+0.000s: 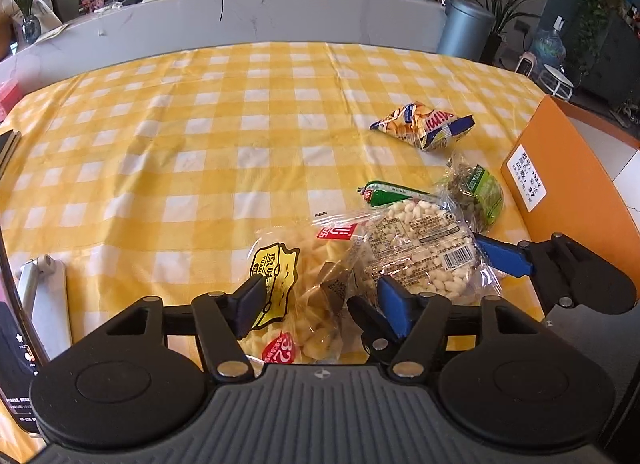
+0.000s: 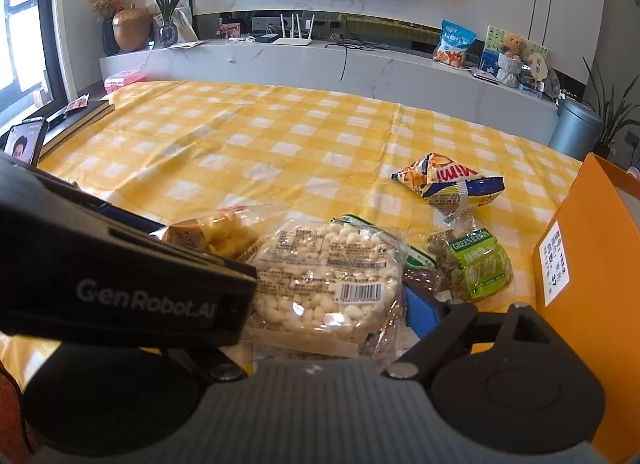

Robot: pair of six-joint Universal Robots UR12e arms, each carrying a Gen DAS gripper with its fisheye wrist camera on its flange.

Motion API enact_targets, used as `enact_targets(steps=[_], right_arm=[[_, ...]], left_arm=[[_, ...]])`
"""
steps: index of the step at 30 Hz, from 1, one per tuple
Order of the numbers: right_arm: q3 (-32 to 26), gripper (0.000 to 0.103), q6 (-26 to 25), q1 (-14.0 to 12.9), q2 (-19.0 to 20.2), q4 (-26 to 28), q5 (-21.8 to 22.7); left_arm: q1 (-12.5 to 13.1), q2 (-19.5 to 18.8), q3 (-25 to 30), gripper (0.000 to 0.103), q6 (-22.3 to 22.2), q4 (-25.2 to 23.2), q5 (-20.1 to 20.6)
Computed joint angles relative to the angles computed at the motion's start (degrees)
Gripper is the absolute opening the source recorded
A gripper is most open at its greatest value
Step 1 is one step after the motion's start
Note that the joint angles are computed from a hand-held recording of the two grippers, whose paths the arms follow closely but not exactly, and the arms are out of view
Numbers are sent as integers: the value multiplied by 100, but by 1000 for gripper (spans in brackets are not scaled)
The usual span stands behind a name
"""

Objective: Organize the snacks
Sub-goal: 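Grasp the clear peanut tub with the right tool while the left tool holds the puffed snack bag, then carry the peanut tub and puffed snack bag over the orange box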

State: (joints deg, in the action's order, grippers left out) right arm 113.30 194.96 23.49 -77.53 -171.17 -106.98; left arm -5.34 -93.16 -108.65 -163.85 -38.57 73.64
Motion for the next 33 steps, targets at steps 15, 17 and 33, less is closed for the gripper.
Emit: enact_targets(steps=[15,17,33], right_arm=[[152,80,-120,-115,-88,-154,319],[169,80,-291,-110,-80,-210,309],[326,75,-621,-150,-157,-524,380]], left_arm=[[-46,35,99,57,239,-362,356],[-96,-12,128,61,179,-342,499],[-215,71,-92,41,277,404,934]])
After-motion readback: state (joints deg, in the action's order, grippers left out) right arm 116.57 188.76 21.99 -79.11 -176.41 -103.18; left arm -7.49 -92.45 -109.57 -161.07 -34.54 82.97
